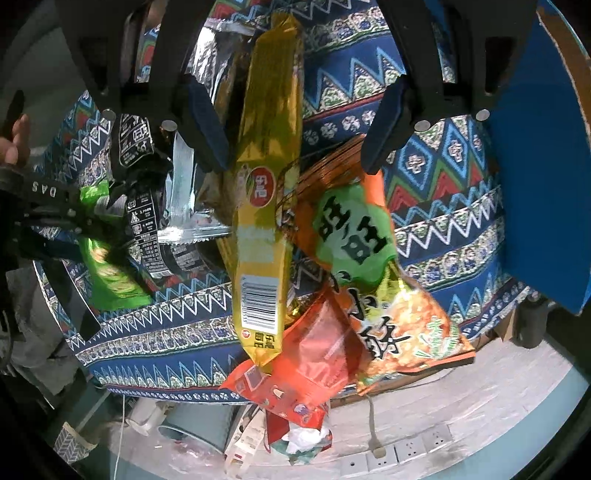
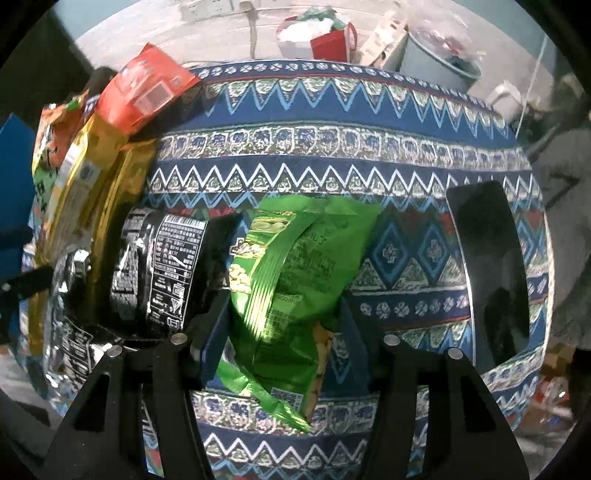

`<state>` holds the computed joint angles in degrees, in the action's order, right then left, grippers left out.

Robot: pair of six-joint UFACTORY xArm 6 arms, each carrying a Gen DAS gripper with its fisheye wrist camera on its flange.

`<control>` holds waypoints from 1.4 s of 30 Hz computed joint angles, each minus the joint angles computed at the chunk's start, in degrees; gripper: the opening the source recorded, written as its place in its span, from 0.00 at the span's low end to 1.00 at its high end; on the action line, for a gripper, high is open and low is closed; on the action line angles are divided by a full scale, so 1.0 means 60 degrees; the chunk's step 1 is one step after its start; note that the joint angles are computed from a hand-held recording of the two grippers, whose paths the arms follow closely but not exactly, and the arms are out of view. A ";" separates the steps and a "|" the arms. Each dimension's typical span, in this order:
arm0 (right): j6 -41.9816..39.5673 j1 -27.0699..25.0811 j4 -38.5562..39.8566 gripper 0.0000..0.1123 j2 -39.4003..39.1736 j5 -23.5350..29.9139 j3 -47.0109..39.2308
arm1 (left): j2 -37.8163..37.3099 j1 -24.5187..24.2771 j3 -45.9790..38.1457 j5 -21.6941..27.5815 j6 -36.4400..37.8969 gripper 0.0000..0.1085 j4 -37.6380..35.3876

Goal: Organize snacks
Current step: 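Grasp the long yellow snack bar with the left tool while the right grasps the green peanut bag, then carry both snacks over the box and open the left tool to drop the yellow bar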

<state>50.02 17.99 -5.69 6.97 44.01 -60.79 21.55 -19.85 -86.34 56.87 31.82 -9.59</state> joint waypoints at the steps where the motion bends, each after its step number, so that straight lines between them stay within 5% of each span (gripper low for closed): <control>1: 0.0091 0.0024 0.0070 0.62 0.0037 -0.0134 0.0064 | 0.0051 -0.0013 -0.0059 0.0044 -0.0038 0.69 -0.0009; 6: 0.0132 -0.0134 0.0040 0.65 0.0321 -0.0043 -0.0066 | 0.0252 -0.0077 -0.0210 0.0040 -0.0023 0.68 -0.0227; 11: -0.0123 -0.0217 0.0291 0.59 0.0647 -0.0268 -0.0123 | 0.0351 0.0037 -0.0271 0.0248 0.0403 0.28 -0.0790; 12: -0.0116 -0.0229 0.0191 0.54 0.0644 -0.0276 -0.0136 | 0.0339 0.0046 -0.0275 0.0281 0.0412 0.26 -0.0805; 21: -0.0067 0.0072 -0.0447 0.37 0.0020 0.0177 -0.0130 | -0.0544 0.0085 0.0661 -0.0435 0.0869 0.25 -0.0721; 32: 0.0221 0.0582 -0.1666 0.36 -0.0595 0.1499 -0.1170 | -0.1561 0.0421 0.1341 -0.0906 0.1438 0.25 -0.0918; 42: 0.0532 0.1114 -0.2328 0.36 -0.0330 0.1157 -0.1931 | -0.2181 0.0903 0.1484 -0.1094 0.1814 0.25 -0.1324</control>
<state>53.22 24.67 -19.65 4.99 50.95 -72.37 8.47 -14.43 -77.44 50.31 42.70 -17.53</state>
